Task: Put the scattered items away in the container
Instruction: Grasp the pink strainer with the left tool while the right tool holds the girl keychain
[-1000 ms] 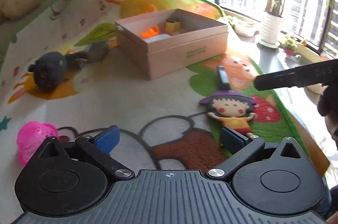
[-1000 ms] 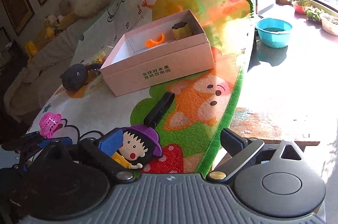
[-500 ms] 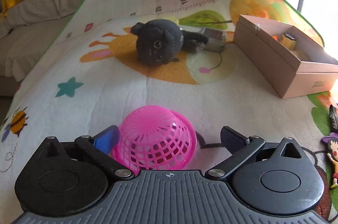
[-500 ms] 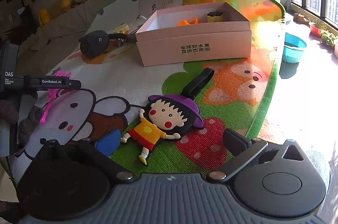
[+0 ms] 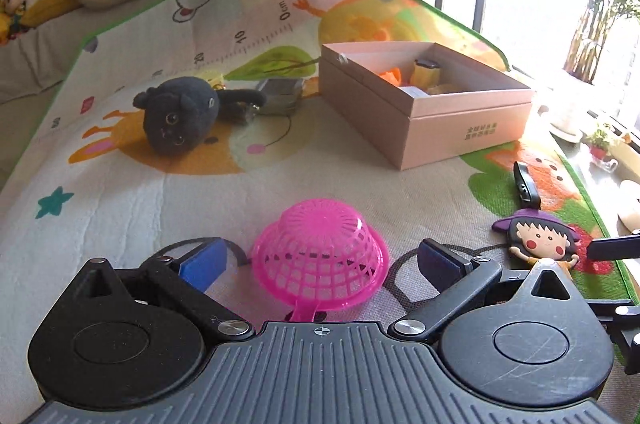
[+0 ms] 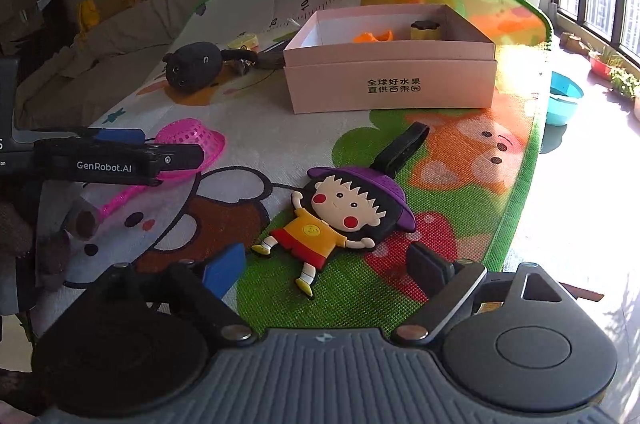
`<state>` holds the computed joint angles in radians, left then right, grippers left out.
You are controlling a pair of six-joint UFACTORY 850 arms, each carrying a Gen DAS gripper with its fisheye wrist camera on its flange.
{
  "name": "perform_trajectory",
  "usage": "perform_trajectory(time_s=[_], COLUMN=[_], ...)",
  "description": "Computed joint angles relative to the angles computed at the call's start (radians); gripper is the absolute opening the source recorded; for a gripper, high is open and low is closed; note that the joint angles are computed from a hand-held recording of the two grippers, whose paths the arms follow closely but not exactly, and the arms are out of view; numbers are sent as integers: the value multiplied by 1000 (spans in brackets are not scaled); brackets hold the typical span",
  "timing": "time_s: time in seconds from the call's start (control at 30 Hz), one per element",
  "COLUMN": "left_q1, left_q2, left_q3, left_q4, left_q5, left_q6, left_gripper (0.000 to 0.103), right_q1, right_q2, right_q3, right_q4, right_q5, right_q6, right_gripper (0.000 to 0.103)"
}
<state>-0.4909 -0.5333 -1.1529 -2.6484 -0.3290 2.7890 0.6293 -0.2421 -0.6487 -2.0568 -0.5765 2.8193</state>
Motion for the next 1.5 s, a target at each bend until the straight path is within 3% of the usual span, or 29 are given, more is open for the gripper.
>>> perform_trajectory(time_s=[0.2,0.47,0.57,0.7,0.77,0.97,1.03,1.1,1.27,1.37,1.5], left_q1=[16,19,20,23,24,27,29,33,33,28,0], left_q2=[5,7,4,1,2,-1,-1,-1,-3,-14,-37], left_q3=[17,35,33,29,33,27,29,30,24,-9,-61], left_q4=[47,52,76,93,92,133,141,158,190,333,245], left_q5=[-14,-26,-31,-24,-27,-24,-31,-41,-35,-8,61], left_q6=[-86,-91,-113,-138,-138,-185,-193,-214,-237,-307,-129], left_gripper=[103,103,103,103,103,103,103,103,103,103,103], right_q1=[18,3,-8,-61,-84,-108,-106,-98,-78,-53,2], right_q2=[-74,-30,1,50,36,-56,-79,-93,-88,-71,-74], right_q3=[-79,-28,10,60,44,-60,-86,-103,-92,-72,-53], right_q4=[139,277,283,53,-5,109,141,167,89,41,53], right_q5=[-30,-102,-109,-48,-34,-28,-40,-58,-50,-37,-94], right_q6=[-220,-389,-324,-7,61,-47,-104,-166,-161,-135,-153], right_gripper=[93,93,93,93,93,93,88,71,71,71,71])
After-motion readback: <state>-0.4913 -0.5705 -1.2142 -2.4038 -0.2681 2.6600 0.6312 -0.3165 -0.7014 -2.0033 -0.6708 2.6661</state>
